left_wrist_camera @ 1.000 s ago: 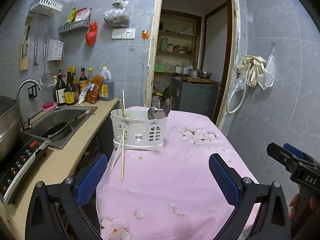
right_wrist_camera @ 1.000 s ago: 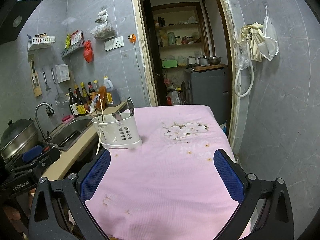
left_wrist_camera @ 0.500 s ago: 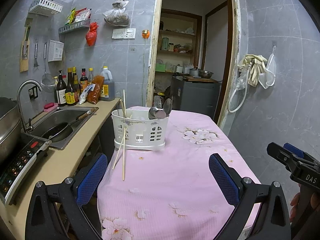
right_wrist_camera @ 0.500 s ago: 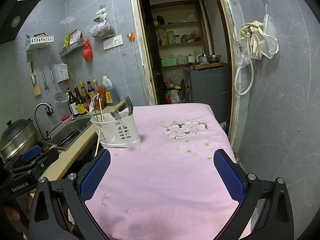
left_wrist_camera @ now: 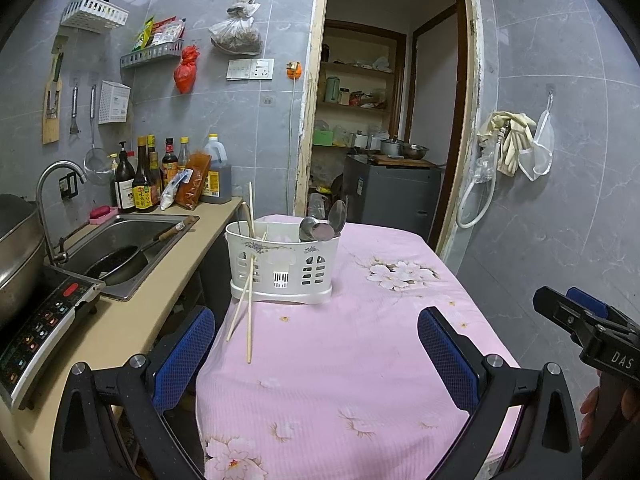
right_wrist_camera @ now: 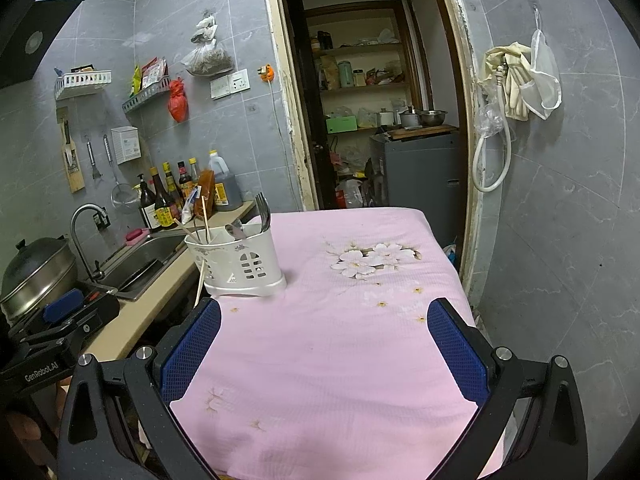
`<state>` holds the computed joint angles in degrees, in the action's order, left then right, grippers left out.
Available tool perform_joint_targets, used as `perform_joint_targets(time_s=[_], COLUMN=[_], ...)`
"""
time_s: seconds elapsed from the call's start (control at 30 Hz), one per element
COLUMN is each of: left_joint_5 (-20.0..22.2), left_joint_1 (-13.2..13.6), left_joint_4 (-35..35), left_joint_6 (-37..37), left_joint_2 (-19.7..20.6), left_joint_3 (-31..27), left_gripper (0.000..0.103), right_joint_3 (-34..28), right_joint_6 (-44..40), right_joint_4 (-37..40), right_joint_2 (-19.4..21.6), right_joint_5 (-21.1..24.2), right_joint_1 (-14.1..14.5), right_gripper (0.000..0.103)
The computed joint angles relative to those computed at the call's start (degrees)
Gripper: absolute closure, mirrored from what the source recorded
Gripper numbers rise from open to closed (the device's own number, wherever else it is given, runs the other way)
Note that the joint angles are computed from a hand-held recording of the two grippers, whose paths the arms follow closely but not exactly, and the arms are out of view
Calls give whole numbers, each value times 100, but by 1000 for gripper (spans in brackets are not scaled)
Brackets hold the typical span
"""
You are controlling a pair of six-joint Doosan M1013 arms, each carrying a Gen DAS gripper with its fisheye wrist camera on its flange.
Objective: Organize utensils
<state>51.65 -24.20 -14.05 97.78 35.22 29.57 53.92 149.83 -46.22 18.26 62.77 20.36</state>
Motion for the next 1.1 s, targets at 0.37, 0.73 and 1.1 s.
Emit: perform_joint_targets(time_s=[0.37, 0.73, 1.1], left_joint_5=[37, 13, 23], left_joint_1=[4, 1, 0], left_joint_4=[2, 3, 5], left_joint_6=[12, 4, 13], left_joint_2=[19, 5, 12], left_joint_3=[-47, -17, -27], left_gripper=[1, 1, 1], right_joint_3=[-8, -24, -28], right_joint_6=[-7, -30, -26], right_joint_4=[17, 30, 26], right_joint_2=[3, 4, 4], right_joint_5=[-1, 4, 15], right_joint_1=[-13, -21, -18], right_gripper=[2, 2, 2])
